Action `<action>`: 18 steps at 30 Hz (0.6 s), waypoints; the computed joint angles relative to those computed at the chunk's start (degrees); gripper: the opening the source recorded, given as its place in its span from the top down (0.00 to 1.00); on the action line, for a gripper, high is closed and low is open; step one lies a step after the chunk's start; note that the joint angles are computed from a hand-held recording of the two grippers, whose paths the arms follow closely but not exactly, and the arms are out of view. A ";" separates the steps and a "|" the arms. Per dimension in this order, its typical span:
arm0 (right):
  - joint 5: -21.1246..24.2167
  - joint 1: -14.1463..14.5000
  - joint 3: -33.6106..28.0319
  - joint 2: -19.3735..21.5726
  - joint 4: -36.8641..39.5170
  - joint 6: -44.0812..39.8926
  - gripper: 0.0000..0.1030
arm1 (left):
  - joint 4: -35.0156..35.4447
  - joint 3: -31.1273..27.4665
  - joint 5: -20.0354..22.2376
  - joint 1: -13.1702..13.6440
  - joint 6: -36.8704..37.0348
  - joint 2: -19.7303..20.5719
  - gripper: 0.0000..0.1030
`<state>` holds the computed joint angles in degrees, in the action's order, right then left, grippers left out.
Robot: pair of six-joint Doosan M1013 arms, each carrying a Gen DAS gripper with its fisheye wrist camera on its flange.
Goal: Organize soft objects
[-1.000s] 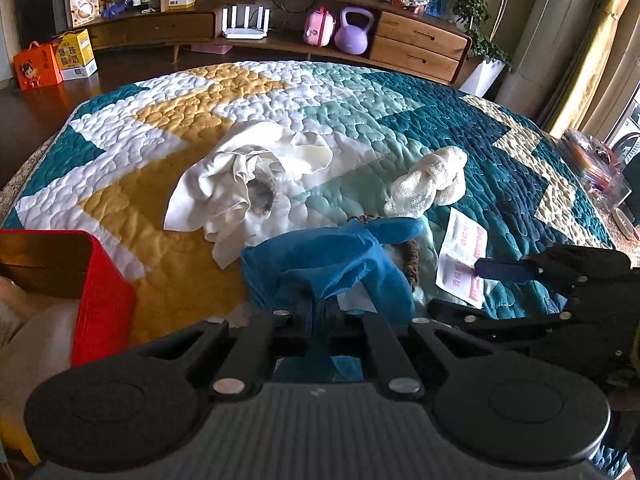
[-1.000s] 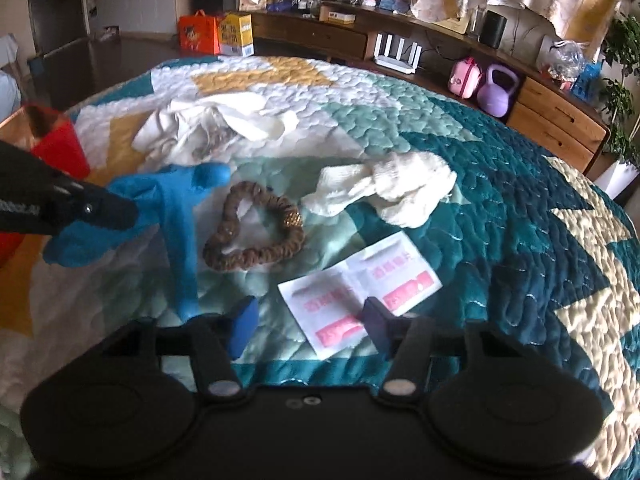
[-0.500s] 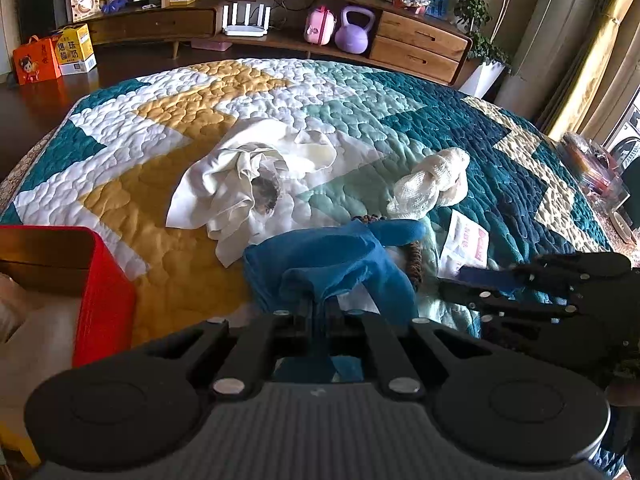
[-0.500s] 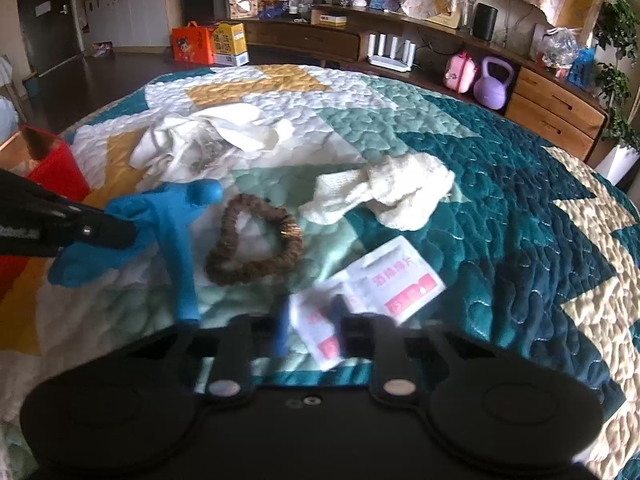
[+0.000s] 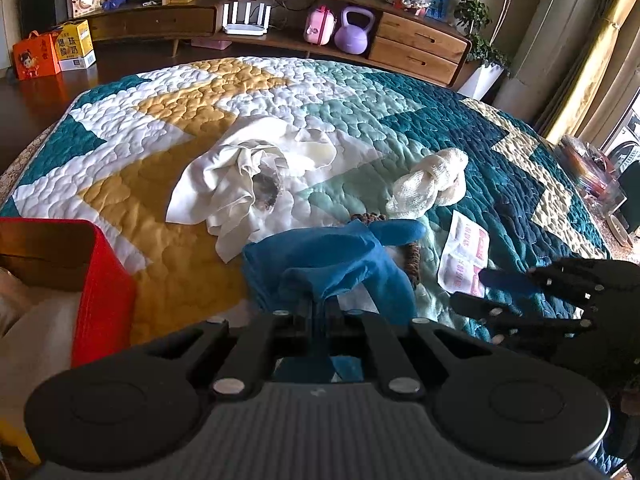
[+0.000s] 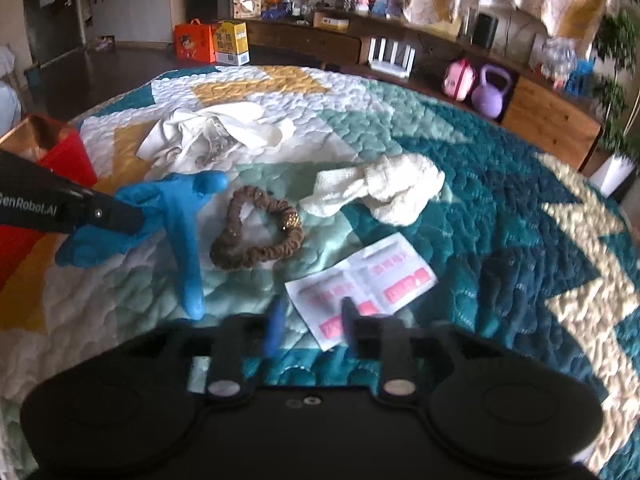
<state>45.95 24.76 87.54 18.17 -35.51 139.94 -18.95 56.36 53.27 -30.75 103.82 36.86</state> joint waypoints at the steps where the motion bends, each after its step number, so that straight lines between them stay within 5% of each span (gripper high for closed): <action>1: 0.07 0.16 -0.09 0.16 -0.79 0.08 0.48 | 0.04 0.02 -0.04 -0.02 0.01 -0.01 0.95; 2: 0.13 0.20 -0.30 0.42 -1.03 -0.15 0.39 | 0.07 -0.01 0.01 -0.02 -0.05 0.01 0.95; 12: -0.28 -0.67 -0.36 1.62 -2.78 3.42 0.40 | 0.58 -0.45 0.18 0.05 -0.87 0.45 0.95; 14: -1.35 -0.73 0.13 1.28 -2.42 3.52 0.58 | 0.61 -0.49 0.20 0.05 -0.96 0.53 0.95; 18: -0.40 0.04 0.03 1.46 -4.62 3.14 0.70 | 0.51 -0.48 0.26 0.07 -0.94 0.58 0.95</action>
